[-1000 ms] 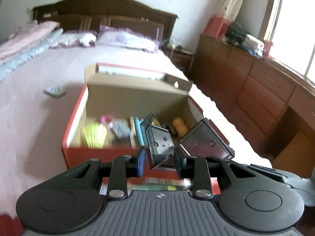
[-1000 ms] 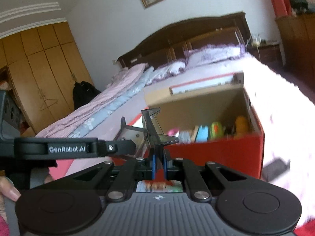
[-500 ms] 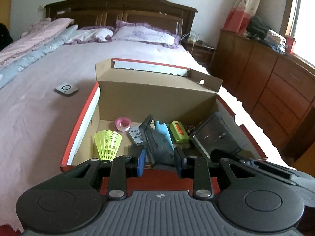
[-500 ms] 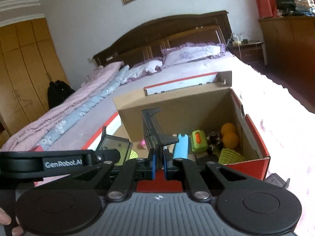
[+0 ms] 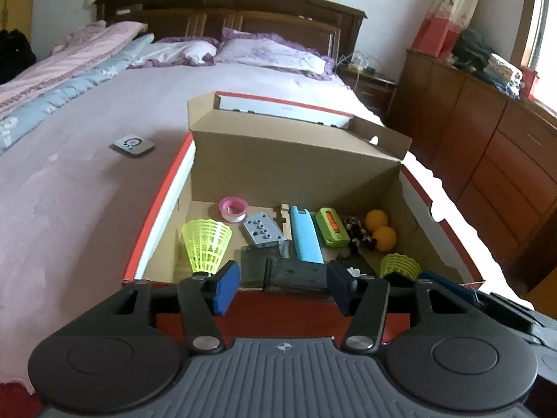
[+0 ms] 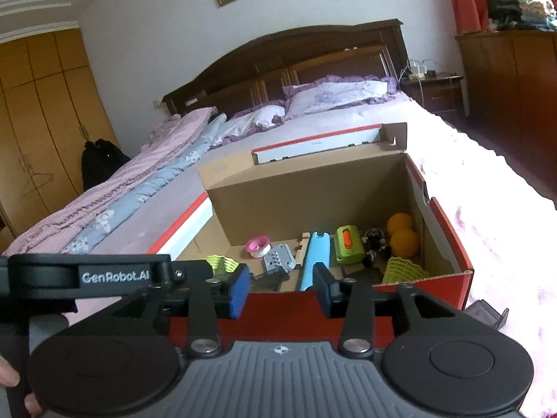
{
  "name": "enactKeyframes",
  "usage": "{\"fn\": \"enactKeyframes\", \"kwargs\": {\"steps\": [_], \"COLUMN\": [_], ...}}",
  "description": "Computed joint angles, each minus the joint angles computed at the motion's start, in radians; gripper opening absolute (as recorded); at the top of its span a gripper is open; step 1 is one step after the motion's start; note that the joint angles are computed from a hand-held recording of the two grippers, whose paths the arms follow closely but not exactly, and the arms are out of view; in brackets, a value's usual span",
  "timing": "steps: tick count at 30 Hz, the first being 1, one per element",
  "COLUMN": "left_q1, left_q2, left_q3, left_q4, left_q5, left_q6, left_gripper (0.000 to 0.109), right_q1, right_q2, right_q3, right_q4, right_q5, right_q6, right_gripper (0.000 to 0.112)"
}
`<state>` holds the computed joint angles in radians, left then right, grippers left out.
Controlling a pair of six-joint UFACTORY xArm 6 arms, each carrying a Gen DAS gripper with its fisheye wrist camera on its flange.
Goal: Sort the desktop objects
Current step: 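Carry both held pieces over the shoebox and open both tools to drop them, then move both empty tools back to the toy pile in front of the shoebox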
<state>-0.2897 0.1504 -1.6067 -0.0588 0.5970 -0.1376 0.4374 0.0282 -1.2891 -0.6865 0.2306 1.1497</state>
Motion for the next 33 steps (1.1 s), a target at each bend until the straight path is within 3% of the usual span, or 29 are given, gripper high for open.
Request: {"fn": "enactKeyframes", "kwargs": {"steps": [10,22,33], "left_q1": [0.001,-0.037,-0.036], "left_q2": [-0.184,-0.373,-0.344], "left_q3": [0.234,0.522,0.530], "left_q4": [-0.075,0.051,0.096], "left_q5": [-0.068,0.024,0.078], "left_q6": [0.091,0.060,0.020], "left_gripper": [0.078,0.079,0.079], "right_q1": [0.045,0.113,0.130], "right_q2": [-0.154,-0.300,-0.287], "right_q3": [0.174,0.404,0.444], "right_q4": [0.015,0.214,0.331], "right_q5": [0.001,0.116,0.141], "right_q6": [-0.020,-0.168,-0.245], "right_gripper": [0.053,0.056,0.057]}}
